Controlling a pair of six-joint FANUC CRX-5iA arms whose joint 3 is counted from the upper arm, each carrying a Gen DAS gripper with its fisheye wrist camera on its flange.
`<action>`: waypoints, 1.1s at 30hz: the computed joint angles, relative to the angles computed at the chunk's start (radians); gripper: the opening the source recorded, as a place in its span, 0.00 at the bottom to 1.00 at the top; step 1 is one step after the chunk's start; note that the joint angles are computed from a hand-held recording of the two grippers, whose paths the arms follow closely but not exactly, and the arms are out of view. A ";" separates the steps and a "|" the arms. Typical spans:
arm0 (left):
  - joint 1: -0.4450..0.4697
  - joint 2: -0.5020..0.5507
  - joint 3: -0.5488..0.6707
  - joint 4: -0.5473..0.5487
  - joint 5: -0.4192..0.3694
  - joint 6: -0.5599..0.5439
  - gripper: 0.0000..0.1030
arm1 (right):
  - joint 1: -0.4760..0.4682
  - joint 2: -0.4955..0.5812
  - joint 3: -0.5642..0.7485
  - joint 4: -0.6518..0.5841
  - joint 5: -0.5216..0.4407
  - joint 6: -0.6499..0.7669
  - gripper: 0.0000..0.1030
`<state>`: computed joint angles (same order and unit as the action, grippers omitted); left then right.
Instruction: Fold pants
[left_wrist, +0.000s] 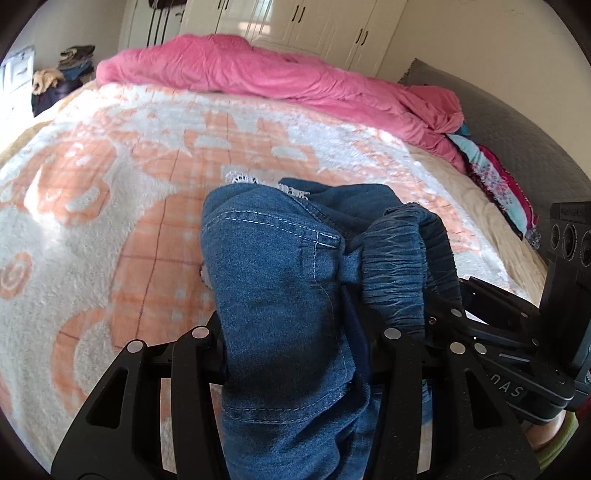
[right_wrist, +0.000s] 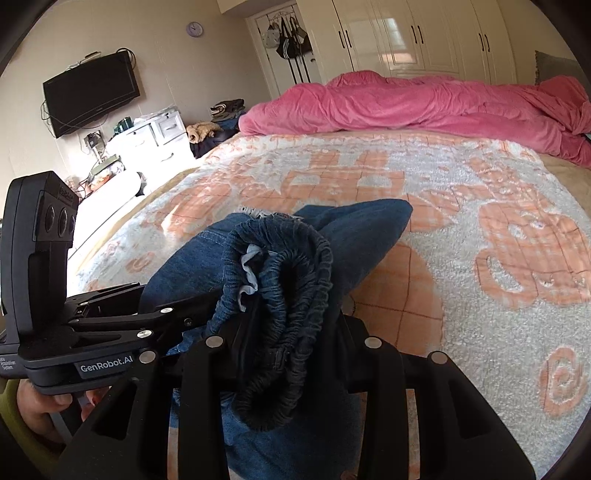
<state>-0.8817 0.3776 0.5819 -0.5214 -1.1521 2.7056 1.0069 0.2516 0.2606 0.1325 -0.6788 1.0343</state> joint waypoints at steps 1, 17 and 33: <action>0.006 0.002 -0.007 0.010 0.002 0.000 0.38 | -0.004 0.009 0.008 -0.015 -0.009 0.006 0.33; 0.028 -0.005 -0.073 0.053 0.023 0.022 0.59 | -0.015 0.033 -0.014 0.011 -0.089 -0.125 0.62; -0.067 -0.056 -0.078 -0.042 -0.043 0.129 0.87 | 0.024 -0.083 -0.160 0.148 -0.087 -0.286 0.80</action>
<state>-0.9491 0.3216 0.5040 -0.5632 -1.1948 2.8342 1.0311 0.1690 0.1007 0.2809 -0.7658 0.7483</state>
